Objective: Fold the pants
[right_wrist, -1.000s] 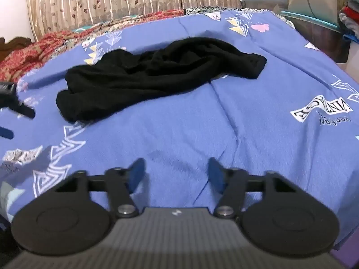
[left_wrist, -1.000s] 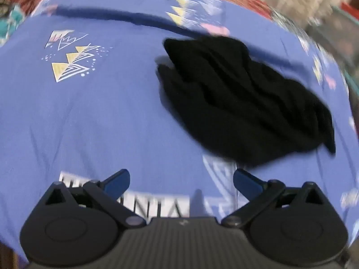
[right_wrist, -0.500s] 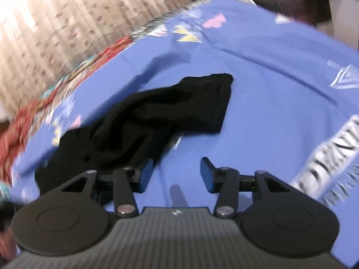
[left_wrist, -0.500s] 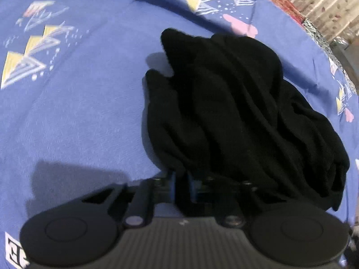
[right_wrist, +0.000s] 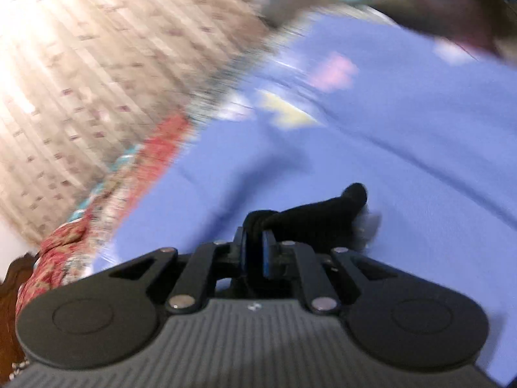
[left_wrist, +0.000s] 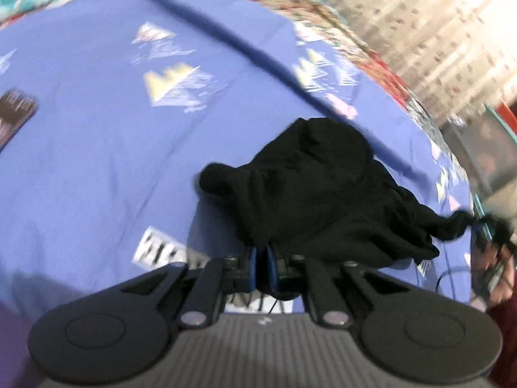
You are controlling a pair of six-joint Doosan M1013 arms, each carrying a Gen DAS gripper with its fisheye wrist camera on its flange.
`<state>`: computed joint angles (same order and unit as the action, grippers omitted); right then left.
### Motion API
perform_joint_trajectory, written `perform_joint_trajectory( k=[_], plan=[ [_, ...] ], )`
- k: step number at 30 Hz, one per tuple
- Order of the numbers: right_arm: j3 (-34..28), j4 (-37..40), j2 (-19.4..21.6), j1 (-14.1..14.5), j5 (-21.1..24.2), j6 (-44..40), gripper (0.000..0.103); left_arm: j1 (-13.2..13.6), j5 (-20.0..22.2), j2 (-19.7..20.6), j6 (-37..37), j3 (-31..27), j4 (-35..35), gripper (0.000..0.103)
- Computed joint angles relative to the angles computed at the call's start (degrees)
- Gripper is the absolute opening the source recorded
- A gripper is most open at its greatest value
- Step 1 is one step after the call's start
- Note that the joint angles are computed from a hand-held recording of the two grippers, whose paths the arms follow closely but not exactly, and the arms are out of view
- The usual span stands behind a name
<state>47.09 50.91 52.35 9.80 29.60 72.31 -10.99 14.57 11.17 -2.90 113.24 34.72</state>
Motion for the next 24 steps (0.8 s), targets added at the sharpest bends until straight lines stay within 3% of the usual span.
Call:
perform_joint_trajectory(
  k=[3, 4, 5, 7, 9, 11, 13, 14, 16, 19, 21, 22, 23, 24],
  plan=[
    [-7.5, 6.0, 2.4, 1.5, 5.7, -8.2, 0.015, 0.4, 0.6, 1.6, 6.2, -1.2, -6.9, 0.008],
    [-8.7, 7.5, 2.7, 1.9, 7.2, -10.4, 0.022, 0.4, 0.6, 2.2, 9.0, -1.7, -9.4, 0.008],
    [-9.9, 7.2, 3.1, 2.3, 8.8, -12.0, 0.044, 0.5, 1.2, 3.1, 12.6, -2.7, -12.4, 0.009],
    [-6.1, 5.6, 1.0, 2.8, 6.8, -16.6, 0.069, 0.6, 1.6, 3.3, 15.8, -2.8, -13.9, 0.012],
    [1.7, 10.2, -2.3, 1.7, 3.9, -25.0, 0.068, 1.3, 1.3, 4.1, 19.9, -3.8, -16.8, 0.013],
    [8.8, 12.6, -4.4, -0.1, 1.6, -26.6, 0.067, 1.6, 0.9, 4.6, 20.1, -3.8, -17.3, 0.017],
    [12.7, 5.5, -5.2, -1.2, -1.9, -19.7, 0.060, 1.9, -0.2, 4.3, 21.4, -2.5, -19.4, 0.017],
    [14.3, 1.4, -5.4, -1.7, -2.0, -15.0, 0.053, 2.3, -0.5, 4.7, 24.2, -2.7, -22.8, 0.017],
    [16.3, -2.2, -5.6, -2.3, 0.3, -10.3, 0.049, 2.4, -1.0, 5.0, 26.4, -2.4, -26.3, 0.017],
    [16.2, -9.6, -4.6, -1.4, 2.0, -5.7, 0.049, 1.9, -1.5, 5.0, 22.3, -2.1, -23.4, 0.016],
    [16.5, -13.8, -4.3, -0.1, -0.5, -4.1, 0.049, 1.5, -1.1, 4.9, 20.0, -2.3, -21.1, 0.016],
    [14.5, -15.7, -3.2, 0.4, -1.0, -3.4, 0.043, 1.4, -1.0, 5.0, 19.2, -2.3, -20.2, 0.016],
    [13.7, -16.5, -2.9, 0.7, 0.0, -4.3, 0.017, 1.2, -1.0, 5.0, 17.6, -2.4, -18.6, 0.010],
    [13.5, -19.1, -3.1, 1.0, -0.1, -2.1, 0.016, 0.8, -0.7, 5.0, 15.7, -2.5, -16.8, 0.009]
  ],
)
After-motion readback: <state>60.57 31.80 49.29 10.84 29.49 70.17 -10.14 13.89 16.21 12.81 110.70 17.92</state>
